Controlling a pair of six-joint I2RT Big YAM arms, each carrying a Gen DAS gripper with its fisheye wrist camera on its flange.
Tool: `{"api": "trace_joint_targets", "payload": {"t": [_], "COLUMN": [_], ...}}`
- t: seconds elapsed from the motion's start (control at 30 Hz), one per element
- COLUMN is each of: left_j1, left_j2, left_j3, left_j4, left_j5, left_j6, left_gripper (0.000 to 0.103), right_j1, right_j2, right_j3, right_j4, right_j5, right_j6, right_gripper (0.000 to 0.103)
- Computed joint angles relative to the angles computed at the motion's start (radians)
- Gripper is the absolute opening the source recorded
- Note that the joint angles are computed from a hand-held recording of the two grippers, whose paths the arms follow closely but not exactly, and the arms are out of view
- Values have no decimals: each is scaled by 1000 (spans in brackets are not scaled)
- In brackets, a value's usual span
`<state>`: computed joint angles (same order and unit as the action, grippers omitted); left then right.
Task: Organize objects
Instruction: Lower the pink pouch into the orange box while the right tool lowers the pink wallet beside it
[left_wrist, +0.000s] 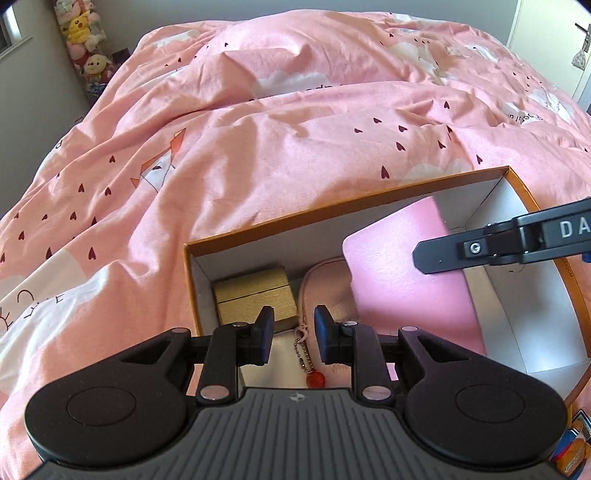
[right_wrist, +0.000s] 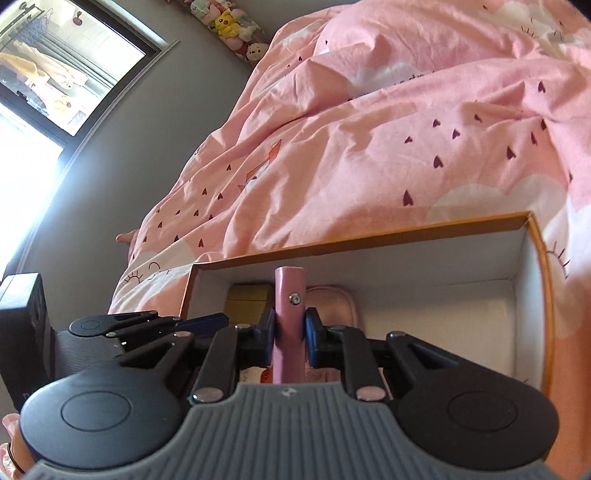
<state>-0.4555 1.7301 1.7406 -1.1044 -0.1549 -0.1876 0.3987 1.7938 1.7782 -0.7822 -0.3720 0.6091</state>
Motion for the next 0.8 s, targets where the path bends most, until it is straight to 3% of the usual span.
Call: {"api": "trace_joint_targets", "payload": {"t": [0.17, 0.37, 0.43, 0.53, 0.8], "left_j1": [6, 4, 3, 0, -6], "left_j2": [-4, -2, 2, 8, 15], "left_j3": [-18, -37, -36, -33, -27], "left_j4": [-4, 4, 6, 7, -2], "left_j5": [2, 23, 27, 30, 26], "left_j6": [14, 33, 39, 43, 42], "left_gripper": [27, 27, 27, 27, 27], "right_j1": [2, 5, 14, 43, 81], "right_j2": [53, 110, 119, 138, 151], "right_j3": [14, 70, 95, 150, 179], "right_j4": [50, 8, -33, -126, -185], "right_j5": [-98, -88, -45, 94, 269], "right_j6": [94, 90, 44, -85, -254], "right_gripper": [18, 19, 21, 24, 27]}}
